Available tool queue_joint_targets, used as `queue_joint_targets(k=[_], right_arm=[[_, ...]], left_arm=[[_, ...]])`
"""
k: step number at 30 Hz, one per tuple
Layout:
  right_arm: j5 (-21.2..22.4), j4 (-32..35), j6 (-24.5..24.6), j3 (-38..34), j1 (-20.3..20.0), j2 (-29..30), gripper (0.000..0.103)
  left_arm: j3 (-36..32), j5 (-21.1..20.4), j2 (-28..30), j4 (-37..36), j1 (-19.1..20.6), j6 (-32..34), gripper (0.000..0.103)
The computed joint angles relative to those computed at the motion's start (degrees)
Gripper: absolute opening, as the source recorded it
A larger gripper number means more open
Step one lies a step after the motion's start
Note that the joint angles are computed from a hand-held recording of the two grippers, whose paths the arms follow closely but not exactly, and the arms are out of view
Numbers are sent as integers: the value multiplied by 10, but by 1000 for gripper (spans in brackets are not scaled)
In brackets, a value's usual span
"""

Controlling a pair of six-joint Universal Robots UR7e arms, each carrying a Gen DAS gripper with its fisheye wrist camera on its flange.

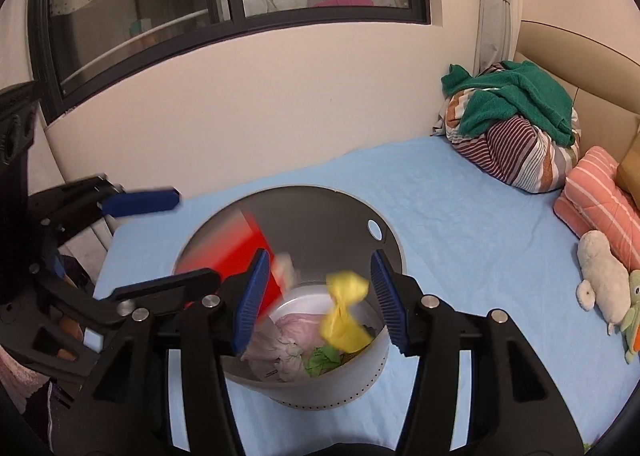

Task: Collect trash
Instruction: 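Open both tools to drop the envelope and bow into the bin, then move both tools back over the bed toward the orange wrapper and green toy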

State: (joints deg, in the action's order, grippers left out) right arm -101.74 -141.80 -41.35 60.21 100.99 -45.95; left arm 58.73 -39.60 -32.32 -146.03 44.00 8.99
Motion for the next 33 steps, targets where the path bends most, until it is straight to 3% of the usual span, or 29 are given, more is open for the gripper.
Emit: queue_joint_targets(k=[9, 20, 33], right_arm=[[-12, -30, -6, 25, -7, -15, 51], [-32, -105, 16, 104, -40, -83, 51], [-102, -248, 46, 226, -132, -216, 51]], left_arm=[[-6, -2, 5, 8, 2, 6, 80], [-45, -20, 46, 20, -8, 31, 80], [-206, -128, 178, 113, -33, 57, 80]])
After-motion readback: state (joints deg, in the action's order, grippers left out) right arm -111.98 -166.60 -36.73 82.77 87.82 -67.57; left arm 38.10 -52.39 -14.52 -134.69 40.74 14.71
